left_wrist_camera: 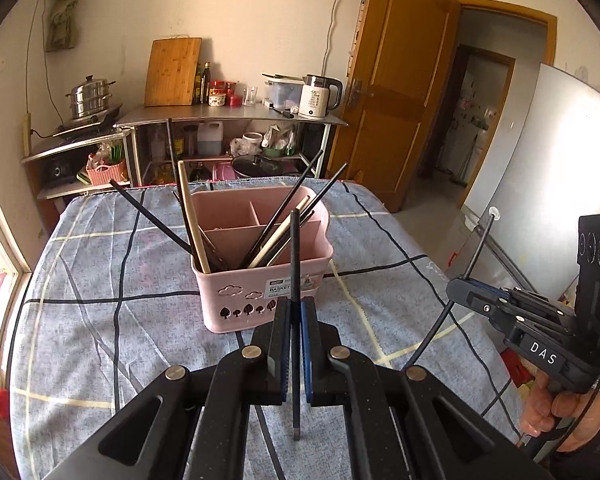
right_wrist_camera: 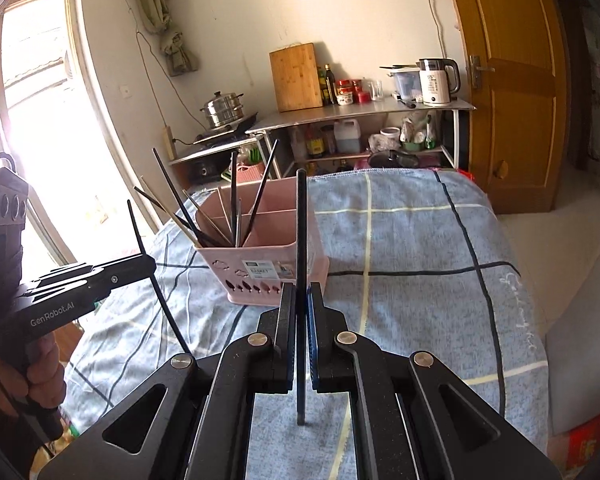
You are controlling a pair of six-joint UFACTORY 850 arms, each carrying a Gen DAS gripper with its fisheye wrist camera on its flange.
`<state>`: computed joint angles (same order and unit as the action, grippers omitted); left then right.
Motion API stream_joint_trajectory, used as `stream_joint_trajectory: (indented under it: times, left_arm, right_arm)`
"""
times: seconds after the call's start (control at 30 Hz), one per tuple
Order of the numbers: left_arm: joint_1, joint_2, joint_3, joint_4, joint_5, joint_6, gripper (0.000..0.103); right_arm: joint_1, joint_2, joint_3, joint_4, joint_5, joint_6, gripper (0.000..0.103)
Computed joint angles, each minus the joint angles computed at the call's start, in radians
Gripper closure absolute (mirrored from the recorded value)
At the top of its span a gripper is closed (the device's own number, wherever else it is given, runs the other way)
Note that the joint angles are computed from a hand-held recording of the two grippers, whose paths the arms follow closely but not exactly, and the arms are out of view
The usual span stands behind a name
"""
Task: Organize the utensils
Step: 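Lift the left tool's black chopstick into the basket while the right tool carries its own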
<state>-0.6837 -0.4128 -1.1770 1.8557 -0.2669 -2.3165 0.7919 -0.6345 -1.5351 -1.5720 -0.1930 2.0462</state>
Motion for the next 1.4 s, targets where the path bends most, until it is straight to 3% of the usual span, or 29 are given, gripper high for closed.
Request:
stream_joint_trajectory:
  times: [0.23, 0.47, 0.87, 1.13, 1.4]
  left_arm:
    - [0.0, 0.029, 0.047, 0.1, 0.004, -0.118, 0.098]
    - [-0.012, 0.084, 0.112, 0.176, 0.008, -0.212, 0.098]
    - [-0.039, 0.141, 0.17, 0.136, -0.016, -0.196, 0.099]
    - [-0.025, 0.174, 0.177, 0.179, -0.042, -0.229, 0.099]
    - [0.032, 0.171, 0.131, 0.158, -0.038, -0.187, 0.099]
  right_arm:
    - [0.005, 0.012, 0.022, -0.034, 0.006, 0.036, 0.098]
    - [0.022, 0.039, 0.053, 0.024, -0.012, -0.038, 0.098]
    - [0.053, 0.079, 0.099, 0.028, -0.044, -0.051, 0.098]
    - [0.061, 0.058, 0.043, -0.061, -0.04, 0.015, 0.098]
    - [0.06, -0.008, -0.083, -0.103, -0.028, 0.03, 0.098]
